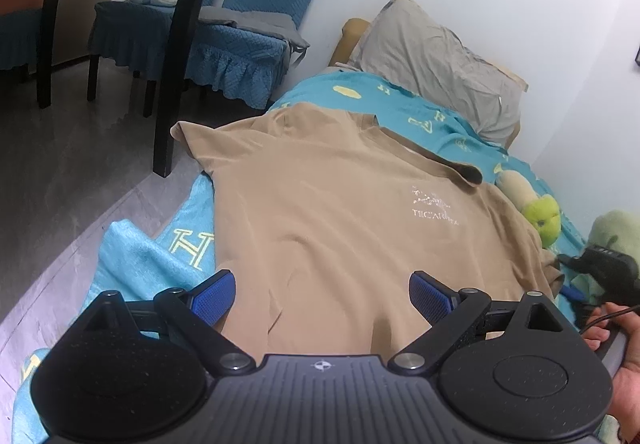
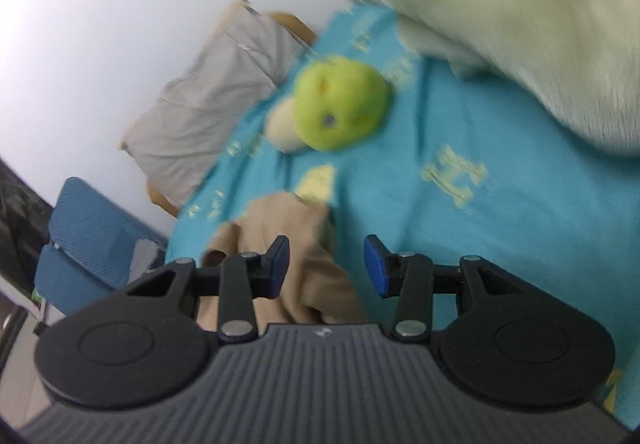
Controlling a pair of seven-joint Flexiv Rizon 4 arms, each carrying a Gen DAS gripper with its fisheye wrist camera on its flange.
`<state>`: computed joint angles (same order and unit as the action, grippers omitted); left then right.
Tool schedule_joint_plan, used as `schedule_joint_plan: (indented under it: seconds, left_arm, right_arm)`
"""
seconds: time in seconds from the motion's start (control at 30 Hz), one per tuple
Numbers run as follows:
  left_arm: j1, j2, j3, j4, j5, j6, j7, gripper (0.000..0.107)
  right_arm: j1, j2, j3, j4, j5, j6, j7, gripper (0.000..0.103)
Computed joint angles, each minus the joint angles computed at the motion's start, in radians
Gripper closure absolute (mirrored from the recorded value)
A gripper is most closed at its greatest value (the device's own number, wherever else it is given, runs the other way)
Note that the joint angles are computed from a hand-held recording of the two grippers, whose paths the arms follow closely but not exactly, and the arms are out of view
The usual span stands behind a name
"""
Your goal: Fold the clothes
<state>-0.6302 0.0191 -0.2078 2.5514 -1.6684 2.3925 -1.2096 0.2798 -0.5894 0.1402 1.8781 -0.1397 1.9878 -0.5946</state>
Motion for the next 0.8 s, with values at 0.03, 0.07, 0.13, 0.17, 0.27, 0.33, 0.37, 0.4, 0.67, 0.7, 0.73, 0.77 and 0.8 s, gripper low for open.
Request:
schedule_joint_plan:
  seconds: [0.03, 0.07, 0.13, 0.17, 0.27, 0.33, 0.37, 0.4, 0.67, 0.7, 0.73, 0.77, 0.8]
  left_arm:
    - [0.000, -0.001, 0.000, -0.001, -0.001, -0.003, 0.001, 0.012]
    - [0.000, -0.003, 0.000, -0.002, -0.002, -0.004, 0.001, 0.012]
    - [0.001, -0.004, 0.000, -0.001, 0.000, -0.009, 0.000, 0.012]
    - [0.001, -0.004, 0.001, 0.000, 0.002, -0.011, 0.000, 0.012]
    - [0.004, -0.007, 0.002, 0.001, 0.005, -0.012, 0.002, 0.012]
    - [0.005, -0.006, 0.002, 0.001, 0.003, -0.015, 0.005, 0.012]
    - [0.005, -0.007, 0.002, 0.001, 0.003, -0.014, 0.006, 0.012]
    - [0.005, -0.008, 0.002, 0.001, 0.001, -0.013, 0.010, 0.012]
    - [0.004, 0.000, 0.002, 0.007, -0.009, -0.021, 0.015, 0.012]
    - [0.004, 0.002, 0.003, 0.008, -0.009, -0.023, 0.015, 0.012]
    - [0.004, 0.004, 0.003, 0.010, -0.009, -0.026, 0.012, 0.012]
    - [0.004, 0.005, 0.004, 0.012, -0.008, -0.029, 0.007, 0.012]
    - [0.004, 0.006, 0.004, 0.013, -0.005, -0.032, 0.003, 0.012]
  right_arm:
    - [-0.019, -0.011, 0.022, -0.008, -0.026, -0.004, -0.002, 0.060]
    - [-0.035, -0.022, 0.041, -0.016, -0.063, 0.006, -0.019, 0.060]
    - [-0.066, -0.045, 0.076, -0.034, -0.145, 0.025, -0.054, 0.060]
    - [-0.072, -0.049, 0.092, -0.034, -0.186, 0.025, -0.071, 0.060]
    - [-0.075, -0.055, 0.123, -0.035, -0.305, 0.014, -0.133, 0.060]
    - [-0.080, -0.063, 0.144, -0.037, -0.389, -0.007, -0.186, 0.060]
    - [-0.074, -0.059, 0.144, -0.029, -0.422, -0.006, -0.225, 0.060]
    - [-0.062, -0.053, 0.135, -0.020, -0.452, -0.003, -0.265, 0.060]
    - [-0.061, -0.026, 0.155, 0.015, -0.507, 0.127, -0.410, 0.061]
    - [-0.035, -0.020, 0.128, 0.013, -0.436, 0.159, -0.402, 0.061]
    - [0.006, -0.015, 0.092, 0.004, -0.332, 0.180, -0.391, 0.061]
    - [0.056, -0.007, 0.046, -0.005, -0.200, 0.193, -0.378, 0.060]
    - [0.092, 0.000, 0.013, -0.017, -0.082, 0.189, -0.357, 0.059]
